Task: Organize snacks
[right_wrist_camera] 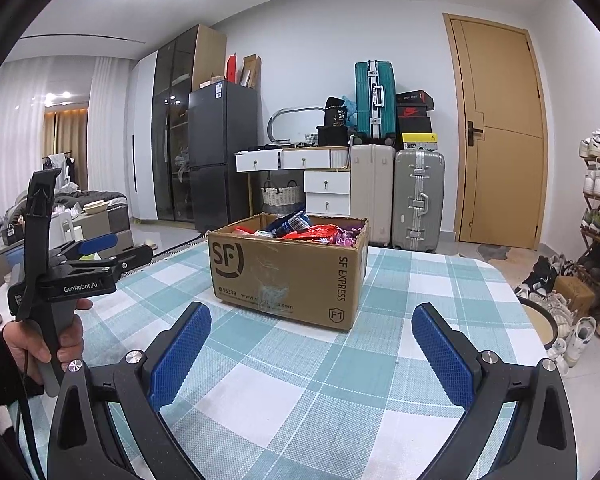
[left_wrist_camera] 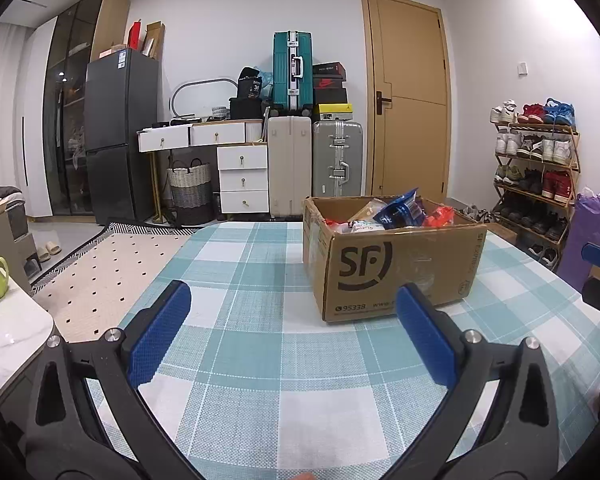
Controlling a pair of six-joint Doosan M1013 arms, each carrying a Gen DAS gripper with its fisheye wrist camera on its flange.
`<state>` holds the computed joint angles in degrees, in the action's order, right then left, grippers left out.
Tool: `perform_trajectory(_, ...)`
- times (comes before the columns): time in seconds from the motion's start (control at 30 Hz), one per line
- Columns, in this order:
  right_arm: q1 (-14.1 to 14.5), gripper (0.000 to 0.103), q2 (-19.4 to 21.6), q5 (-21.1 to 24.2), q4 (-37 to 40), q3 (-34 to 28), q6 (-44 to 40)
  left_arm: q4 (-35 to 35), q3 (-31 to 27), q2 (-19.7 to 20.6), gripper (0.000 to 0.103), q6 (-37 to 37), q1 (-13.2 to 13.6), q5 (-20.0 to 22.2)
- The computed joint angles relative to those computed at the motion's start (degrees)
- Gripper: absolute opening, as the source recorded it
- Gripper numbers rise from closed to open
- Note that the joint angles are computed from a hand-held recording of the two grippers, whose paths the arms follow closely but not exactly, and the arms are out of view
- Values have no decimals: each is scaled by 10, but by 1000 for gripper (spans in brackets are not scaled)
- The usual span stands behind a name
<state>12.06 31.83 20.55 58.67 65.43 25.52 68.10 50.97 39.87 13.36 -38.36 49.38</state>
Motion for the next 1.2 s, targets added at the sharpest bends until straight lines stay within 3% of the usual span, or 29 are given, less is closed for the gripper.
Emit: perform_trajectory(1.2, 0, 102, -1, -1, 5, 3, -3, 1, -2, 0, 102, -5, -2, 12)
